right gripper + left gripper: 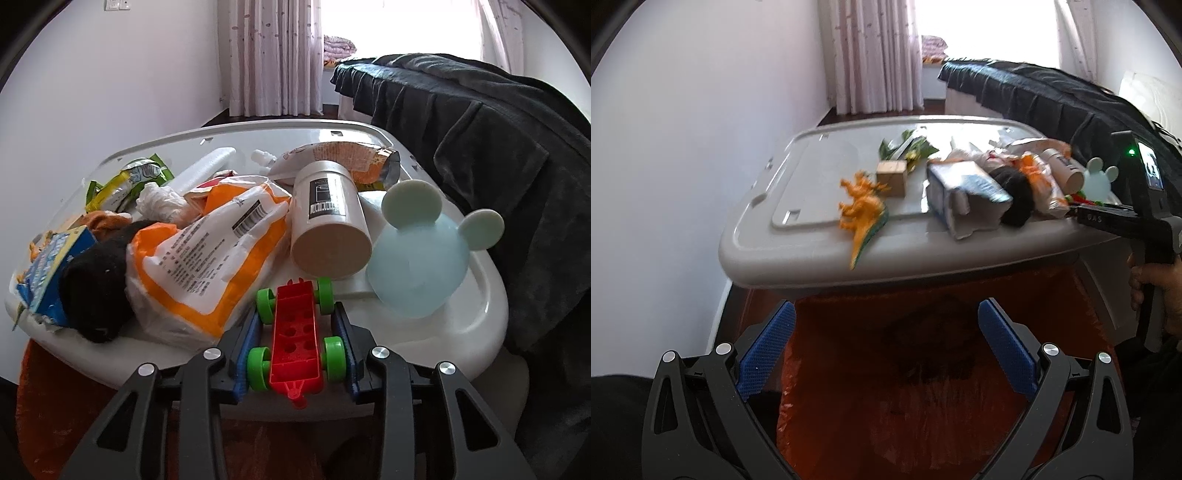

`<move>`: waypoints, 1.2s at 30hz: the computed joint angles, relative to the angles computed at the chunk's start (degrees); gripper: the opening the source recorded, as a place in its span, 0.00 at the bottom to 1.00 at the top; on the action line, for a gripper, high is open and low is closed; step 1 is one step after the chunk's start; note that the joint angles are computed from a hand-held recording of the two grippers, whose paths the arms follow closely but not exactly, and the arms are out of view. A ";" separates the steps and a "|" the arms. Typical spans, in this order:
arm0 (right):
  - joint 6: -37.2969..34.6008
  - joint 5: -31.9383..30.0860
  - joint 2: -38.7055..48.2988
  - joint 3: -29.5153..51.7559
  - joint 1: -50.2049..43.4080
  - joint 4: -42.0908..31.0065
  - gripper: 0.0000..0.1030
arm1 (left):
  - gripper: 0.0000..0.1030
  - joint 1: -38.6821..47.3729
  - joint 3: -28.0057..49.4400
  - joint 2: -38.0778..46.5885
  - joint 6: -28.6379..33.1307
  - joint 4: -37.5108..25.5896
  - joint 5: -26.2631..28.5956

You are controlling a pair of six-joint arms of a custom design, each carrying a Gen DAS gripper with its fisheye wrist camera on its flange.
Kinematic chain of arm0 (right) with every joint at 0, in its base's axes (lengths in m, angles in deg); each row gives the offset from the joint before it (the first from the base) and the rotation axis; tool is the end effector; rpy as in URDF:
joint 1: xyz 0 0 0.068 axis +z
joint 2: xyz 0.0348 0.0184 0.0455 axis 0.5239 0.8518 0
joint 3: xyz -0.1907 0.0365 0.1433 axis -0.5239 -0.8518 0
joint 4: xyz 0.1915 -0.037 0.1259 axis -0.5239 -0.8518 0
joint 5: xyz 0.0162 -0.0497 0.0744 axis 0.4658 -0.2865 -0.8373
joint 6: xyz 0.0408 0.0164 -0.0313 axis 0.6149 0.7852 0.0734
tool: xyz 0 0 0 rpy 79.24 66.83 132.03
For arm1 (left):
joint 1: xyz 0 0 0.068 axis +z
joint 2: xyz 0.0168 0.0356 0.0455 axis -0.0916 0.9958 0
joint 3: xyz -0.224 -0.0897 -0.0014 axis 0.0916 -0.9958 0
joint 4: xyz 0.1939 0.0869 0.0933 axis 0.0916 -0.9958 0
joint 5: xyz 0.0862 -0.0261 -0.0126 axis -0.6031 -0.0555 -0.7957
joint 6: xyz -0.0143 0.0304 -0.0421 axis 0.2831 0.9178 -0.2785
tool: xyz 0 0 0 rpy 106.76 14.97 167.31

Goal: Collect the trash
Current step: 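Grasp the red toy car with the right gripper while the left grasps the blue wrapper, then carry the blue wrapper over the bin and open the left gripper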

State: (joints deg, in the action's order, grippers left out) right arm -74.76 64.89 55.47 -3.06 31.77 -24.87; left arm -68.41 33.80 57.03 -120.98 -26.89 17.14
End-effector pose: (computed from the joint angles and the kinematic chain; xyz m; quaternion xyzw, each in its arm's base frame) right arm 0.3069 0.0117 0.1713 -0.2059 0.9080 0.0853 0.3548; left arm 0.0764 -0.0948 0.2143 -0.1488 0.9100 0.1001 0.3738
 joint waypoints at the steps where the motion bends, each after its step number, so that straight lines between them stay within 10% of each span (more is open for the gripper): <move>1: 0.39 -0.61 -1.32 -0.27 -0.52 -0.92 0.37 | 0.94 -0.06 1.02 1.48 1.03 0.95 -0.85; 10: -1.72 -20.50 -16.65 3.47 -15.06 -17.57 0.37 | 0.94 17.25 6.56 14.65 27.76 27.04 -0.44; 17: -3.85 -24.05 -17.49 3.54 -17.12 -19.25 0.37 | 0.94 31.51 7.86 17.41 38.33 40.55 7.42; 24: -3.80 -22.79 -15.96 3.22 -15.42 -18.52 0.37 | 0.92 39.12 8.24 26.29 42.50 49.43 14.58; 27: -3.40 -22.58 -15.50 3.12 -15.21 -18.23 0.37 | 0.51 41.60 6.28 26.86 44.39 52.69 18.61; 36: -2.96 -22.58 -15.32 2.85 -15.66 -17.48 0.37 | 0.50 36.97 6.07 20.47 45.47 47.07 12.12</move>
